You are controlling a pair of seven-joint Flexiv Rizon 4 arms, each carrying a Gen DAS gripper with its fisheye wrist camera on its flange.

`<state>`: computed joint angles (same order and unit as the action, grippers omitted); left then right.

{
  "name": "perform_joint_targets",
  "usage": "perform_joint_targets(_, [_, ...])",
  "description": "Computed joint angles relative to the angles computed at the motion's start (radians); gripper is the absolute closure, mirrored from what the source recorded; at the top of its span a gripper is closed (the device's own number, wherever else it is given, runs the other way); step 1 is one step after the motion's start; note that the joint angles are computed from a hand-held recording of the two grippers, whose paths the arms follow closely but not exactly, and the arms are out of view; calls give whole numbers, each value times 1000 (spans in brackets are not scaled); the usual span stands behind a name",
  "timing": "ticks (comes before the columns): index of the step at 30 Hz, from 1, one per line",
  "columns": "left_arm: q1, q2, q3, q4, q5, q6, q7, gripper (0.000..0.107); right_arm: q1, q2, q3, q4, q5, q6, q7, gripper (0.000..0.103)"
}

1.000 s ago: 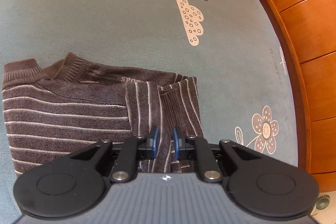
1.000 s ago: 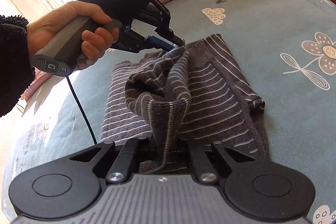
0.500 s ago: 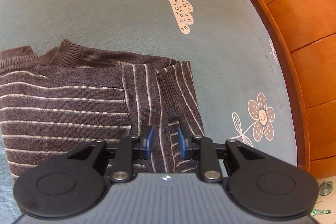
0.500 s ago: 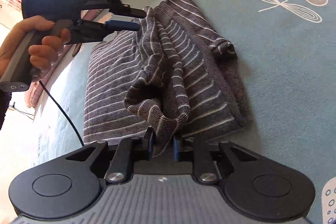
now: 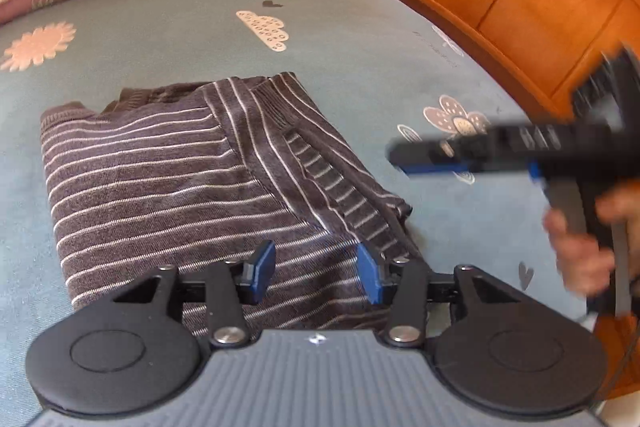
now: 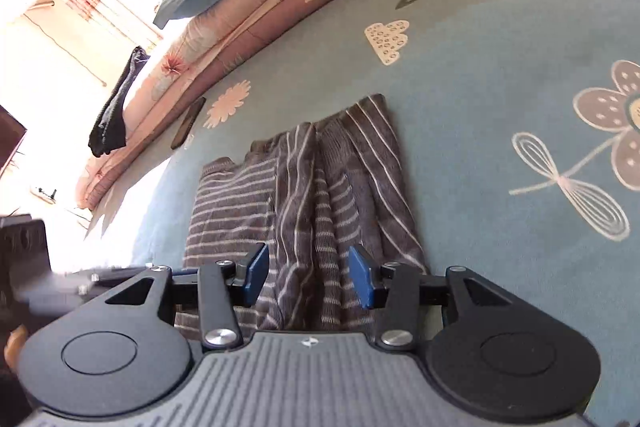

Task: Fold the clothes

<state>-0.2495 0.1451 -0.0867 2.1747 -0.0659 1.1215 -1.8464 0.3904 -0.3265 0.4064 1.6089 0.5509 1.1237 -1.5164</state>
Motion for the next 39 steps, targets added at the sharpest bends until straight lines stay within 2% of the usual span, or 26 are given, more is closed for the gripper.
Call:
perform_joint_targets(2, [-3, 9, -29, -5, 72, -4, -23, 56, -50, -95, 27, -143, 63, -119, -66, 54])
perform_joint_targets(6, [-15, -10, -70, -17, 177, 15, -73, 49, -64, -266, 42, -396, 73, -342, -121, 53])
perform_joint_targets(9, [-18, -36, -78, -31, 239, 17, -134, 48, -32, -342, 23, -507, 57, -442, -123, 43])
perform_joint_targets(12, [-19, -48, -84, -48, 330, 12, -204, 48, 10, -398, -11, -575, 11, -489, -91, 43])
perform_joint_targets(17, [-50, -78, -60, -27, 294, 77, -185, 47, -8, -463, 15, -658, 58, -559, -79, 42])
perform_joint_targets(20, [-68, -102, -55, -19, 263, 118, -138, 46, -24, -507, 34, -724, 105, -630, -80, 35])
perform_joint_targets(24, [-86, -135, -53, -19, 254, 174, -73, 43, -38, -507, 29, -735, 130, -690, -106, 35])
perform_joint_targets(25, [-92, -147, -52, -17, 220, 189, -41, 43, -42, -500, 28, -727, 136, -699, -114, 35])
perform_joint_targets(26, [-98, -158, -52, -13, 178, 206, -1, 43, -40, -491, 24, -714, 136, -696, -128, 35])
perform_joint_targets(28, [-115, -174, -64, 13, 30, 255, 161, 43, -31, -472, 13, -691, 128, -683, -154, 35])
perform_joint_targets(30, [-126, -171, -63, 17, 1, 275, 236, 42, -18, -461, 3, -677, 115, -669, -170, 34])
perform_joint_targets(32, [-124, -153, -44, 13, 58, 280, 171, 42, -15, -453, 1, -665, 111, -659, -185, 34])
perform_joint_targets(33, [-117, -139, -32, 18, 104, 303, 105, 42, -14, -449, 1, -659, 109, -655, -192, 34])
perform_joint_targets(37, [-53, -86, -32, -2, 341, 278, -109, 41, -20, -442, 3, -642, 122, -638, -191, 34])
perform_joint_targets(38, [-45, -87, -35, -4, 356, 269, -114, 39, -21, -441, 3, -641, 122, -636, -190, 34])
perform_joint_targets(39, [-48, -100, -30, 4, 317, 279, -73, 37, -21, -441, 2, -639, 122, -635, -191, 34])
